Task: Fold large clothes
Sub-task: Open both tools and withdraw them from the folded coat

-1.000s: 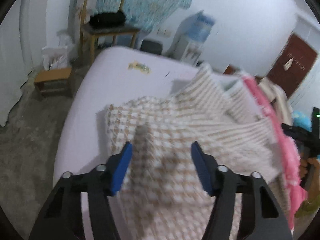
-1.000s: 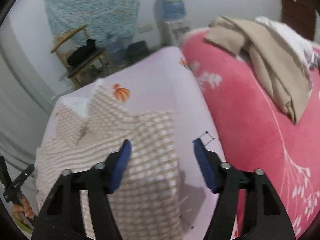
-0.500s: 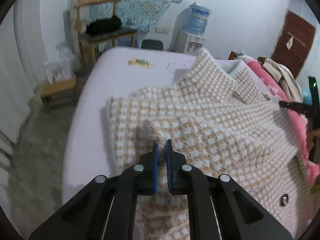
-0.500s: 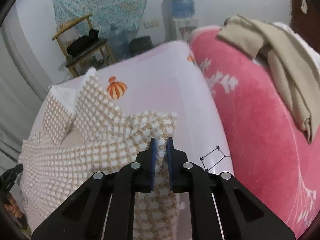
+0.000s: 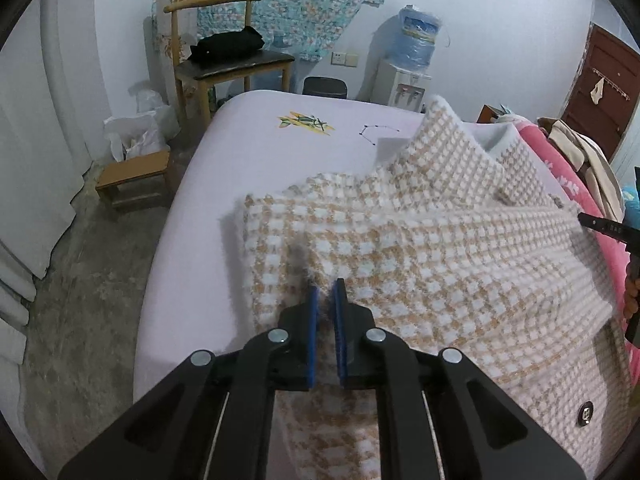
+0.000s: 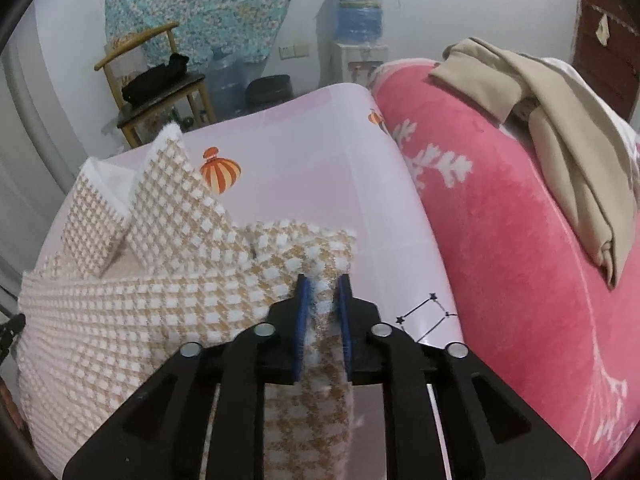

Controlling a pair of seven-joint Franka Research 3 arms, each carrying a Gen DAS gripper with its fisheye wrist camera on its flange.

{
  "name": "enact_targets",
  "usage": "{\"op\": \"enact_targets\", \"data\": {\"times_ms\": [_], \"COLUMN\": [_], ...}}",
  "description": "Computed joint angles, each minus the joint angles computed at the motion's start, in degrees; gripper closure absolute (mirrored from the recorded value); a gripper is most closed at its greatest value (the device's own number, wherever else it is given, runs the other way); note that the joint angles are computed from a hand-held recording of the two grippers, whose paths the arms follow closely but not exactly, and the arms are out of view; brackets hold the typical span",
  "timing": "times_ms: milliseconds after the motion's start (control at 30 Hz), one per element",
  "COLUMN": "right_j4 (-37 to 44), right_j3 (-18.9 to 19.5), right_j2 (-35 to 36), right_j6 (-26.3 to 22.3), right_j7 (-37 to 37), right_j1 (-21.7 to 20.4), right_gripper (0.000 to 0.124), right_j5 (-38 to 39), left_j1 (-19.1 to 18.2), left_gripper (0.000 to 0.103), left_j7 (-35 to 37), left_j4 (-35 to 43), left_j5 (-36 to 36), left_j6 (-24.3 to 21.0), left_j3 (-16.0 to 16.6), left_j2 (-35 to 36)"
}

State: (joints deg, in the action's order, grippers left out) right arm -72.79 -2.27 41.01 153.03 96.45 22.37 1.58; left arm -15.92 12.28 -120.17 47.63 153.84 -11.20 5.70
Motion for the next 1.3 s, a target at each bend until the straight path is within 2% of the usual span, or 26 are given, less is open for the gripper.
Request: {"op": "enact_targets", "data": {"times_ms": [67,133,300,333,433,533,633,700,767,800,867,900,1033,1067,1133,1167,1200,1233,1267,1300], "right_j4": [-2.2,-6.9,-14.7,-15.3,-17.0,-15.4,-11.1,-8.1,-8.5,-8.4,-8.5,-9.7,-19.1,-21.5,-22.4,-21.7,-20.1,-20.1,-20.6,-20.5], "right_j3": [1.0,1.7,6.6,6.6,7.4,5.7,6.4,4.2,2.1,1.4,0.8,0.5,5.0,5.7,5.2,2.8,0.9,0.7,0.6,0.4], "right_j2": [-1.8,-4.8,-10.0,-10.5,-11.5,-10.3,-7.1,-4.5,-3.9,-4.1,-5.0,-6.3,-13.3,-14.8,-15.0,-13.9,-12.2,-11.6,-12.0,-12.4], "right_j6": [1.7,6.1,10.6,10.6,9.2,6.8,2.5,-0.1,1.8,1.2,-0.5,-0.8,4.7,6.4,6.3,5.0,2.7,3.3,4.1,2.9], "right_j7": [-1.0,-2.6,-13.1,-14.4,-19.0,-19.8,-20.0,-17.4,-15.2,-14.1,-12.2,-11.2,-15.2,-16.4,-16.6,-14.6,-12.5,-11.7,-10.4,-9.0], "right_j1": [-0.9,-1.5,-4.4,-4.2,-4.1,-2.0,-2.1,0.0,2.2,2.9,3.4,3.7,1.8,1.9,3.3,5.7,7.7,7.9,8.0,8.3], "right_gripper": [0.086,0.081,0.081,0.081,0.090,0.093,0.093,0.092,0.091,0.091,0.091,0.091,0.086,0.082,0.076,0.075,0.074,0.073,0.073,0.073], "right_j5": [1.1,1.9,5.6,5.8,7.0,5.9,7.6,6.0,3.4,2.4,1.2,0.5,2.6,2.7,1.5,-1.8,-4.6,-5.4,-5.4,-5.7], "left_j1": [0.1,0.2,1.4,1.7,2.1,3.2,2.9,2.0,1.3,0.8,0.0,0.0,-0.9,-0.8,-0.4,-0.4,-0.6,-0.5,-1.7,-2.3], "left_gripper": [0.095,0.095,0.092,0.088,0.086,0.086,0.086,0.086,0.086,0.086,0.086,0.086,0.086,0.086,0.082,0.077,0.075,0.075,0.075,0.075], "left_j7": [0.3,0.1,-0.1,-1.4,-10.0,-13.4,-5.9,1.6,8.7,9.1,4.4,5.1,3.5,3.8,8.0,10.4,14.4,16.9,15.5,14.0], "left_j4": [-0.5,-1.2,-3.4,-4.3,-5.9,-6.2,-4.1,-1.9,0.3,0.3,-1.6,-2.0,-3.2,-3.8,-4.4,-4.1,-2.9,-1.4,-1.2,-1.2], "left_j5": [0.0,0.3,-0.4,0.1,8.7,14.3,10.0,3.6,-4.0,-5.4,-2.7,-3.9,-0.9,-0.4,-5.2,-8.0,-12.4,-15.0,-13.5,-12.5], "left_j6": [0.1,0.2,4.7,5.6,5.7,9.0,9.3,7.9,5.6,5.5,9.9,10.1,8.5,9.7,11.4,10.8,7.5,4.1,3.7,2.7], "left_j3": [0.0,-0.1,0.1,0.2,0.0,-1.0,-1.9,-2.5,-2.7,-2.3,-0.3,-0.2,-0.2,-0.5,-1.4,-1.9,-2.7,-3.7,-2.6,-2.4], "left_j2": [-0.8,-1.5,-2.5,-3.3,-6.4,-7.9,-6.0,-3.1,0.6,1.4,1.2,0.9,-2.2,-3.0,-2.8,-2.3,-1.0,0.5,0.4,-0.3]}}
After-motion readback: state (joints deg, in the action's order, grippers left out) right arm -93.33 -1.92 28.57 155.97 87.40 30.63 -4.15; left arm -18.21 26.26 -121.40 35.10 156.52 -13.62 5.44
